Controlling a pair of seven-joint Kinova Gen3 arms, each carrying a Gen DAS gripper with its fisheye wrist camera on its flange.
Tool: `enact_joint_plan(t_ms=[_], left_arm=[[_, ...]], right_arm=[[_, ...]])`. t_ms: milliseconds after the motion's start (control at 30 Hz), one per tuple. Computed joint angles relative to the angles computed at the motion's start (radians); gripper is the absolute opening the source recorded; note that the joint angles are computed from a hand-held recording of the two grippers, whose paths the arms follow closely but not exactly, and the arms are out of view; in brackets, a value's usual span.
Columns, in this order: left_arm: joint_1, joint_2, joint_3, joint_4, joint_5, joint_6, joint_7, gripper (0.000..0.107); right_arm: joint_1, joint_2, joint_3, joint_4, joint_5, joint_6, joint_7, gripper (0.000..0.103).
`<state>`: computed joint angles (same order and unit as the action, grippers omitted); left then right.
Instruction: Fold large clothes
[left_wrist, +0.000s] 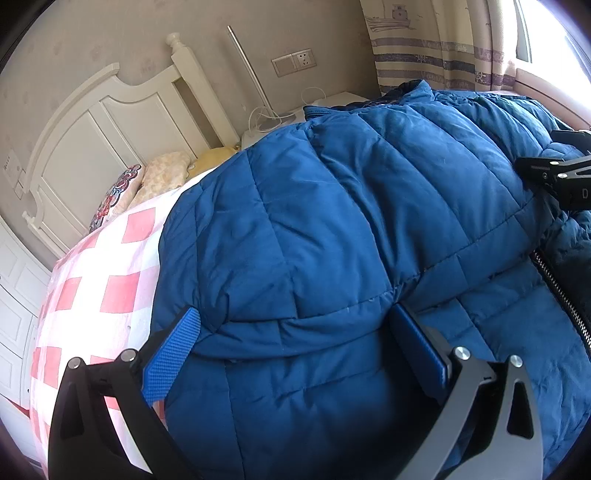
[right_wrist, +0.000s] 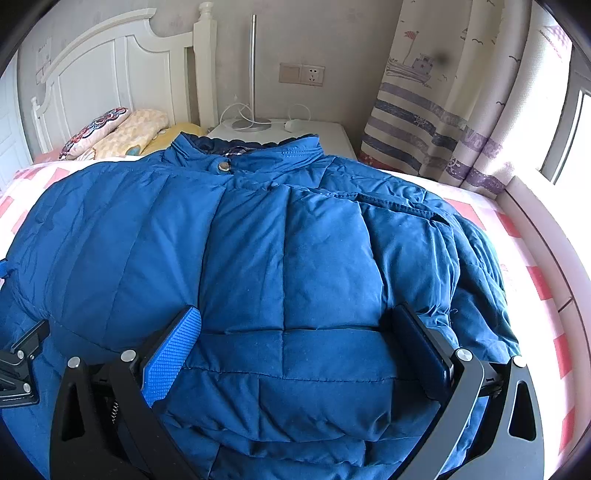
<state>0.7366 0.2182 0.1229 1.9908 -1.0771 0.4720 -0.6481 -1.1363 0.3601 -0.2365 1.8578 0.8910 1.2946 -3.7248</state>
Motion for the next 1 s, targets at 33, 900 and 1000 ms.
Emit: enact_joint_plan(t_ms=[33,900,1000], left_arm=[[-0.003,-0.002,0.001,0.002,0.004,-0.002,-0.003,0.101],[-0.002,-0.002,0.004,0.004,-0.001,0.001,0.002,0.101],[0.0,-0.003,0.003,0.006,-0.004,0.001,0.007,0.101]], right_arm=[[0.0,0.001,0.0,-0.001,-0.001,0.002,0.002,0.099],[-0.002,0.003,-0.005,0.003,0.013,-0.003,-0.023,0.099],[-0.007,0.003,-0.002,0.004,0.016,-0.004,-0.03,0.099]])
